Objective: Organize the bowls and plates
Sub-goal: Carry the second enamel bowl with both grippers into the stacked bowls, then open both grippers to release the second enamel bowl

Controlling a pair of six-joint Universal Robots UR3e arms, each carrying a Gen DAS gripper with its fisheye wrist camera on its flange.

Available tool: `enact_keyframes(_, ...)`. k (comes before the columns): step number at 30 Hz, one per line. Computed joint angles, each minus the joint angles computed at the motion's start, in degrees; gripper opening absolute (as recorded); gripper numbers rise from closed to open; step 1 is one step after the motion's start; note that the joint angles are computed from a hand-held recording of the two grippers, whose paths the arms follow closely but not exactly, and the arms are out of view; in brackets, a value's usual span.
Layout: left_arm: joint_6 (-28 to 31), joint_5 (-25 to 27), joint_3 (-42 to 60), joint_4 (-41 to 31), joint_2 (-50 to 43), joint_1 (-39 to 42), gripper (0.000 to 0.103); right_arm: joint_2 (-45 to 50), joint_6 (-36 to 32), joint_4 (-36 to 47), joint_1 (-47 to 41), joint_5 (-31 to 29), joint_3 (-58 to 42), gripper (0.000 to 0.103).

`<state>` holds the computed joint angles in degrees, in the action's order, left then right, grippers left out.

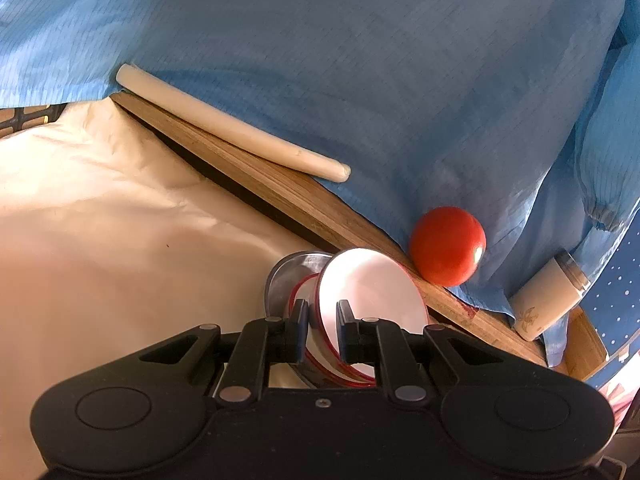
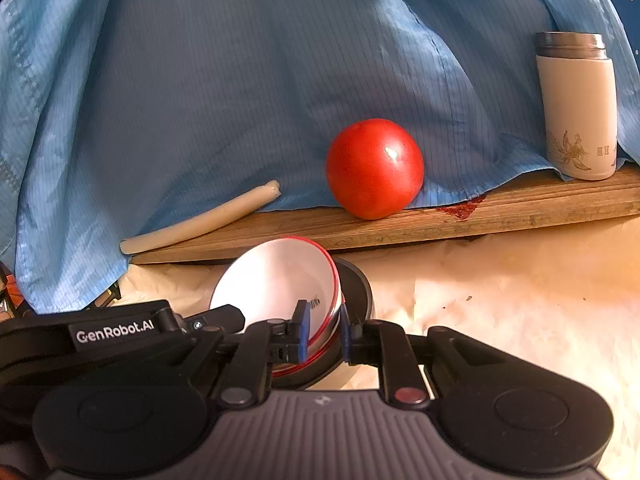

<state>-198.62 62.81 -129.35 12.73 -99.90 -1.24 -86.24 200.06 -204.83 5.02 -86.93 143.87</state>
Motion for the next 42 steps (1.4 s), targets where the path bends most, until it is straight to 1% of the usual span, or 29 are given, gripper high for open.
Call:
enact_keyframes(3,0.20,0.36,0.05,-0.32,0.21,-0.08,0.014,0.05,-0.34,-0.03,-0.13,0.21,0.03,0.020)
enact_keyframes(5,-0.15,1.32,0.07,-0.21,0.23,-0.43,0.016,0.12,-0.55,-0.03,-0.06,0.25,-0.03,0.020)
enact_keyframes(9,0.06,0.93,-0.02,-0.39,0.24,-0.11,0.016,0.34,-0.88,0.11,0.73,-0.61,-0.40,0.020)
enact_keyframes(12,0.18,2.07,0.56,-0.72,0.06,-0.89,0.017,0.23,-0.75,0.13,0.67,-0.43,-0.36,0.020)
enact_keyframes(20,2.27,1.69,1.63,-2.36,-0.15,-0.88,0.018,-0.24,-0.96,-0.37,0.14,0.22,0.30,0.022)
enact_keyframes(23,1.95,1.16,1.31,-2.55,0.24,-0.47,0.019,-0.52,-1.07,-0.91,0.07,0.09,0.76,0.022)
enact_keyframes(25,1.97,1.16,1.34,-2.68,0.26,-0.41,0.021,-0.59,-0.90,-1.42,0.24,-0.36,1.01,0.023)
enact_keyframes(28,1.76,0.45,0.71,-2.21,0.75,0.10,0.027,-0.88,-0.98,-2.38,0.04,-0.34,1.64,0.029)
enact_keyframes(31,1.89,-0.04,-0.18,-1.53,1.64,0.73,0.034,-1.23,-1.00,-3.07,-0.25,-0.08,2.09,0.033)
enact_keyframes(34,1.75,-0.51,-0.91,-1.25,2.75,1.35,0.043,-1.49,-0.82,-4.35,-0.26,-0.86,2.79,0.049)
enact_keyframes(36,1.50,-0.34,-1.55,-1.14,3.75,1.76,0.051,-2.09,-0.62,-5.23,-0.75,-0.89,3.60,0.053)
enact_keyframes(39,1.43,-0.63,-2.75,-1.14,5.36,2.89,0.059,-3.37,-0.25,-6.20,-1.99,-0.01,4.97,0.061)
enact_keyframes(40,1.48,-0.73,-3.26,-1.17,6.04,3.35,0.061,-4.09,-0.24,-6.34,-2.50,0.37,5.62,0.065)
enact_keyframes(41,1.58,-0.77,-3.68,-1.18,6.61,3.76,0.066,-4.73,-0.15,-6.37,-2.70,0.48,6.01,0.068)
enact_keyframes(42,1.80,-1.02,-4.37,-1.06,7.44,4.34,0.071,-5.69,-0.18,-6.19,-2.81,0.47,6.42,0.074)
